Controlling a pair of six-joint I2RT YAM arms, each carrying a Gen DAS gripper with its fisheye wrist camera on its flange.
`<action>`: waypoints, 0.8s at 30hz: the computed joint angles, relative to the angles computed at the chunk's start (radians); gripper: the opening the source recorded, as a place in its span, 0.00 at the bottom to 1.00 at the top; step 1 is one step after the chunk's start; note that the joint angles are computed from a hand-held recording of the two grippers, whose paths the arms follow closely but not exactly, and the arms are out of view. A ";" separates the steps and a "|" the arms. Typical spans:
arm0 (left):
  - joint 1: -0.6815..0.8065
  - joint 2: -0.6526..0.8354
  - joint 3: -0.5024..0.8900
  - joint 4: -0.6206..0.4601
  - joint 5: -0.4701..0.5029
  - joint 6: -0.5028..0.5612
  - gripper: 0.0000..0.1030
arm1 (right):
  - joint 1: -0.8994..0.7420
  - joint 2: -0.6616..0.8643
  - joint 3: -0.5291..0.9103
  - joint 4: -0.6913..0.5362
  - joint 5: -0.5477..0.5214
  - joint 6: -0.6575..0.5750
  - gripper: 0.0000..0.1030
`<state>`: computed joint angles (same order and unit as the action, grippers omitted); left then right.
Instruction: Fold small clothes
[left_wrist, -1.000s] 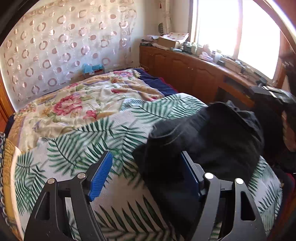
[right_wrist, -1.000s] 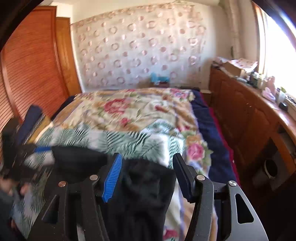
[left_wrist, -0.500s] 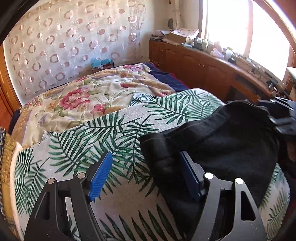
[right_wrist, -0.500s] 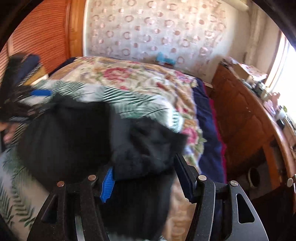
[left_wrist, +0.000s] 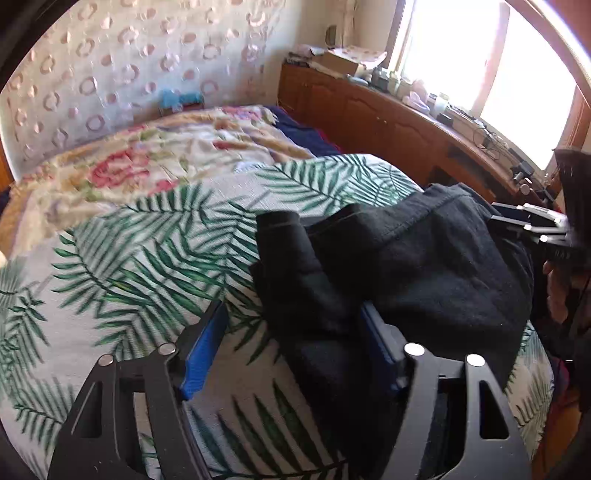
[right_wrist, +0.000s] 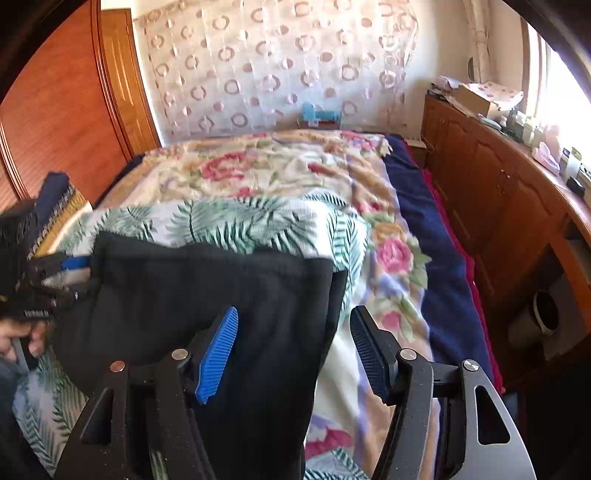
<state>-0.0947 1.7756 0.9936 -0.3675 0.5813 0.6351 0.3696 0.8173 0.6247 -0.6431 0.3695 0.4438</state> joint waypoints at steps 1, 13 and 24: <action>-0.001 0.004 0.009 -0.017 0.007 0.008 0.63 | -0.003 -0.017 -0.007 -0.010 -0.004 0.005 0.64; 0.056 -0.162 -0.039 -0.135 0.153 0.095 0.13 | -0.010 0.133 -0.019 0.173 -0.005 0.019 0.66; 0.375 -0.247 0.089 -0.467 0.330 0.367 0.13 | 0.135 0.211 0.007 0.280 0.003 0.065 0.66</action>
<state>0.2807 1.5284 1.0824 -0.8349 0.9111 1.0021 0.5046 1.0286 0.6319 -0.3636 0.3722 0.5083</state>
